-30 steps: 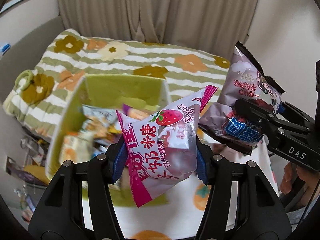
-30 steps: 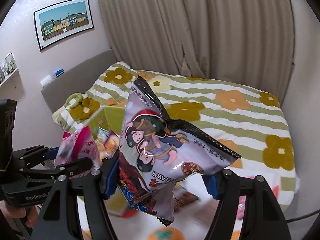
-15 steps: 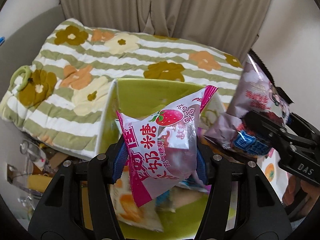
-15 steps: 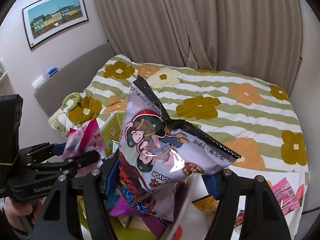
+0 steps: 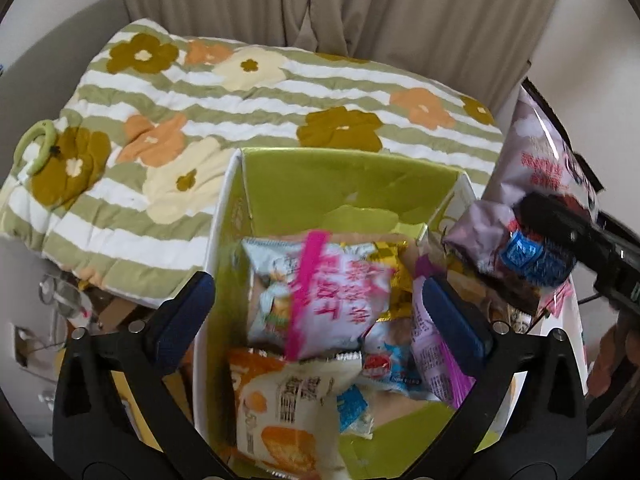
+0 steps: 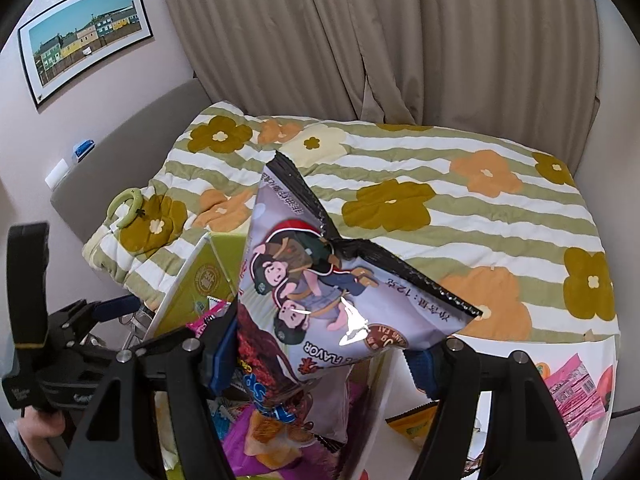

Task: Organize snacks
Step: 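Carry both bags over the green box and open both tools to release them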

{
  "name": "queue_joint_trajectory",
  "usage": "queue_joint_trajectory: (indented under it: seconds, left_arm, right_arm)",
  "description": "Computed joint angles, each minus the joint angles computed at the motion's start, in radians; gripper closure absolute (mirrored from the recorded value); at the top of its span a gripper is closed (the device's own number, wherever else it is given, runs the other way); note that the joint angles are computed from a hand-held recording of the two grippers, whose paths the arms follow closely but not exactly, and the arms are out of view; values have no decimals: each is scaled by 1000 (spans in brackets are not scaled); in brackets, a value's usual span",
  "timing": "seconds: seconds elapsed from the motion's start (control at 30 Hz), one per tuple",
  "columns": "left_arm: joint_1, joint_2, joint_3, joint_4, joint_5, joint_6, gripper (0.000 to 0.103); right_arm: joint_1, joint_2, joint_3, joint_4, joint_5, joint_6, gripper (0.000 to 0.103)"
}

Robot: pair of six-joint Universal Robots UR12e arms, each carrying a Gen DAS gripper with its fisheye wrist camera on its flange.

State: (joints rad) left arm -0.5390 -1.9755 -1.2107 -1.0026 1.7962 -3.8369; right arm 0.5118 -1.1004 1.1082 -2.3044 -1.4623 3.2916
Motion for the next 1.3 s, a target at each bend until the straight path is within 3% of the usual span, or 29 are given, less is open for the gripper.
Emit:
queue_joint_trajectory:
  seconds: [0.5, 0.57, 0.63, 0.7, 1.03, 1.3]
  left_arm:
    - [-13, 30, -32, 17, 50, -52, 0]
    - [-11, 30, -31, 12, 52, -59, 0]
    - [-11, 32, -33, 10, 53, -65, 0]
    - [-11, 33, -36, 7, 54, -70, 0]
    - [-18, 34, -41, 6, 45, -72, 0]
    - [-48, 39, -15, -26, 104, -74, 0]
  right_arm:
    - [5, 84, -128, 56, 88, -55, 37]
    - [6, 98, -142, 52, 96, -56, 33]
    - [6, 102, -140, 40, 108, -55, 12]
    - [4, 97, -123, 22, 123, -50, 2]
    - [-1, 65, -58, -9, 133, -31, 1]
    - [-6, 1, 19, -75, 131, 9, 1]
